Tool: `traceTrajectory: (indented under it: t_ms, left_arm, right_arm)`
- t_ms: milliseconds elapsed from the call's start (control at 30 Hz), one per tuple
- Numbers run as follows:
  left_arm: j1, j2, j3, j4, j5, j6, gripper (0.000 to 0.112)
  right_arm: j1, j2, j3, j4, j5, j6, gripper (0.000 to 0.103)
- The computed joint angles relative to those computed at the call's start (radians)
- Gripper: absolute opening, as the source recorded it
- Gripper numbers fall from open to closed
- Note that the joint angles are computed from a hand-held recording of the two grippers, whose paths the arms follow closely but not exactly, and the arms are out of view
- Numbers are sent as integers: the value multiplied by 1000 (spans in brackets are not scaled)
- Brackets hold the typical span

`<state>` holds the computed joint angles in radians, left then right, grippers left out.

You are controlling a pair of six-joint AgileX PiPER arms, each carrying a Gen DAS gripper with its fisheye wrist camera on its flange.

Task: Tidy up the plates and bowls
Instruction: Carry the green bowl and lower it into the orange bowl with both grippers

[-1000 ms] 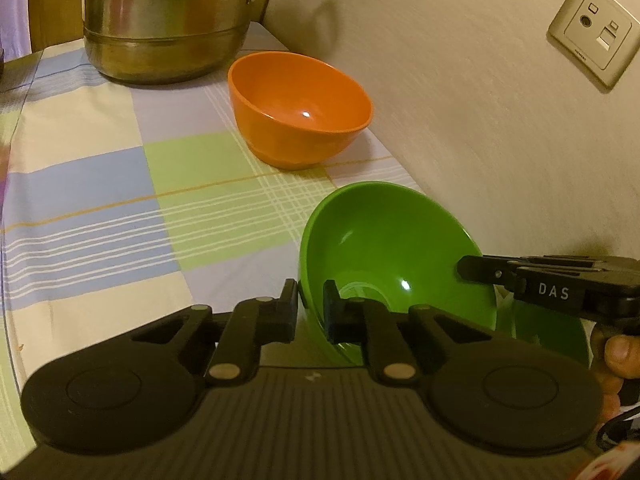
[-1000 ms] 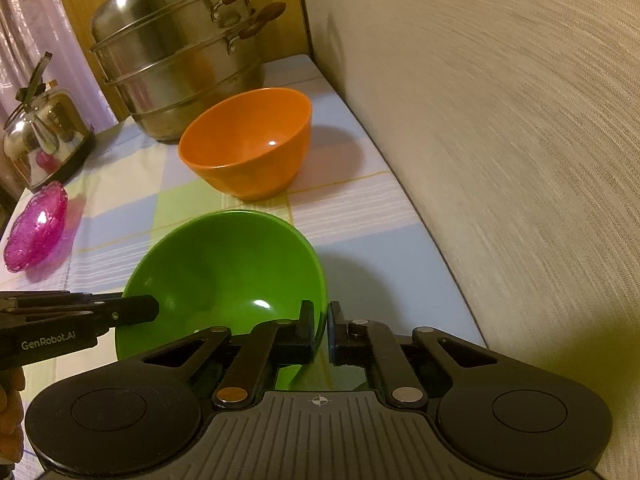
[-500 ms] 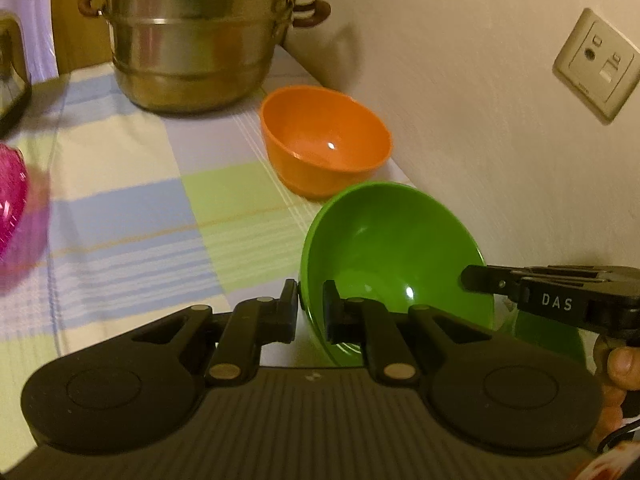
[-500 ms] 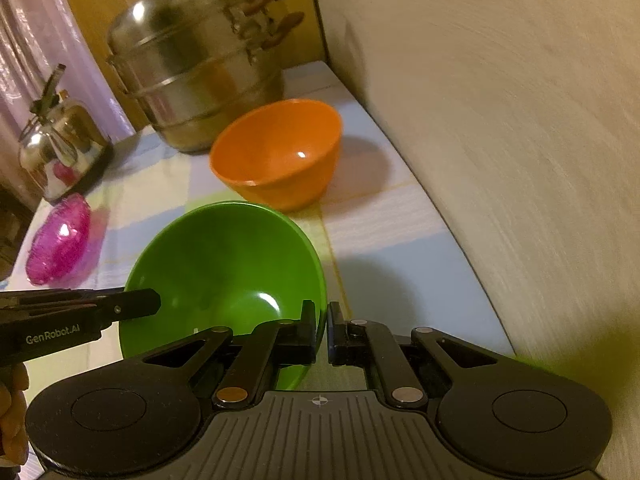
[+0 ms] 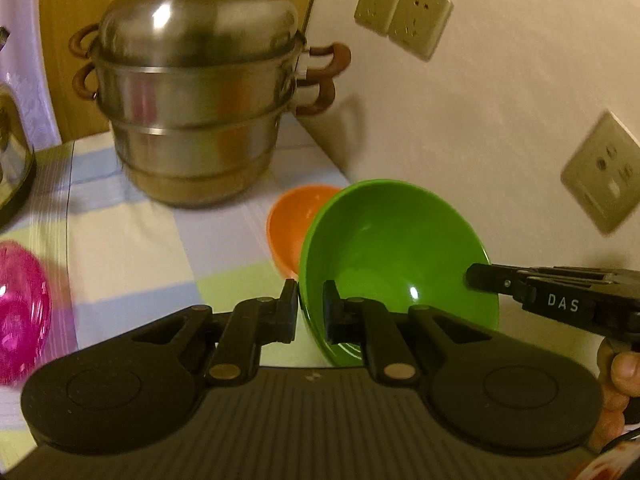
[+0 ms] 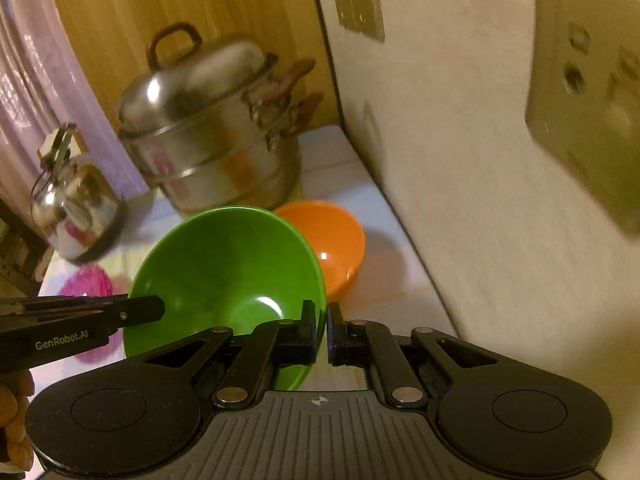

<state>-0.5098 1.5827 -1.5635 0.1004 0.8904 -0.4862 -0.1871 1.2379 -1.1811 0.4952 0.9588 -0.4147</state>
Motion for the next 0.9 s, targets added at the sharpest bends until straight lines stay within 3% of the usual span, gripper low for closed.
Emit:
traceTrajectory:
  t_ms: [500,733,900]
  left_arm:
    - [132,344,-402,-107,106,128,11]
    - [145,435,-447,-139,107,171,11]
    - [139,447,-414,-126,66,158,11]
  right_arm:
    - [99,338,-290,-113,-74,106,5]
    - [111,434,-328,-166,-106,132,5]
    - [102,482,-338,-156,-121,121,4]
